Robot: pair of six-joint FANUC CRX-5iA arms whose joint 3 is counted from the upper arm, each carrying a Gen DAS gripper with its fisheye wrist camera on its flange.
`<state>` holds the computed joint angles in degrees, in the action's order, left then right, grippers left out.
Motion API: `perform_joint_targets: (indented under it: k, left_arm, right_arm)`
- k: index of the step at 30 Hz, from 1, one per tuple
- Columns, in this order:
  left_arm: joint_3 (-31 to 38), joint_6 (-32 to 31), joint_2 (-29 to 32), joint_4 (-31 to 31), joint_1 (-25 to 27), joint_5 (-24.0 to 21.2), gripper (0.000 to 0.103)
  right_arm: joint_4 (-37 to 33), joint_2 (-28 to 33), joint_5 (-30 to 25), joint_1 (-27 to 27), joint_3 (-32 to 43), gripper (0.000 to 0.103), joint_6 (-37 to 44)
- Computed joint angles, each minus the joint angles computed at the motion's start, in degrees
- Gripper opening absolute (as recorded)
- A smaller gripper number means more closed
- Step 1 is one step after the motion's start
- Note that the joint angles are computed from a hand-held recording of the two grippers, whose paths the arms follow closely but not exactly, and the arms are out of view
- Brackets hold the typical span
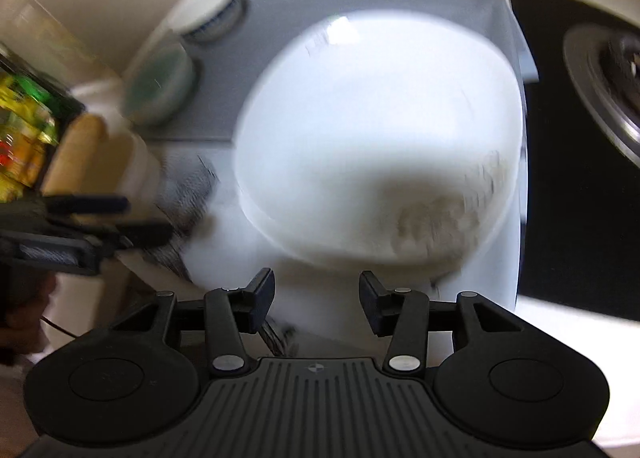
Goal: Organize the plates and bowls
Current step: 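Move both grippers toward the teal-glazed bowl on the mat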
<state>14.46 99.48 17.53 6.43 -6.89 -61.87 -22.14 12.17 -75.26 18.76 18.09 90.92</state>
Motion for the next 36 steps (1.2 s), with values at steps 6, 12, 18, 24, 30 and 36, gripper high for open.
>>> perform_joint_targets:
  k: [6,12,18,24,30,36]
  left_arm:
    - [-0.33,-1.09,-0.67,1.05,-0.3,2.2,0.103]
    - [1.06,2.76,-1.15,-1.52,-0.95,0.7,0.103]
    - [-2.31,8.59,-5.52,-2.84,1.17,0.56,0.103]
    - [-3.7,15.91,-9.94,-7.49,3.45,-0.16,0.103]
    - [-2.83,21.63,-10.76,-11.95,5.98,-2.92,0.103]
    - [-0.06,23.71,-8.46,-14.05,8.67,-1.65,0.103]
  right_arm:
    - [3.56,4.35,12.52,0.09,6.04,0.061,3.21]
    - [6.81,17.5,14.62,1.28,19.01,0.062,2.78]
    - [5.08,21.3,7.28,1.13,25.04,0.061,8.67]
    - [-0.26,17.49,6.78,2.05,22.9,0.062,10.08]
    - [-8.76,17.69,0.34,4.49,25.29,0.062,12.7]
    - [-7.4,21.96,1.16,7.43,30.81,0.062,4.18]
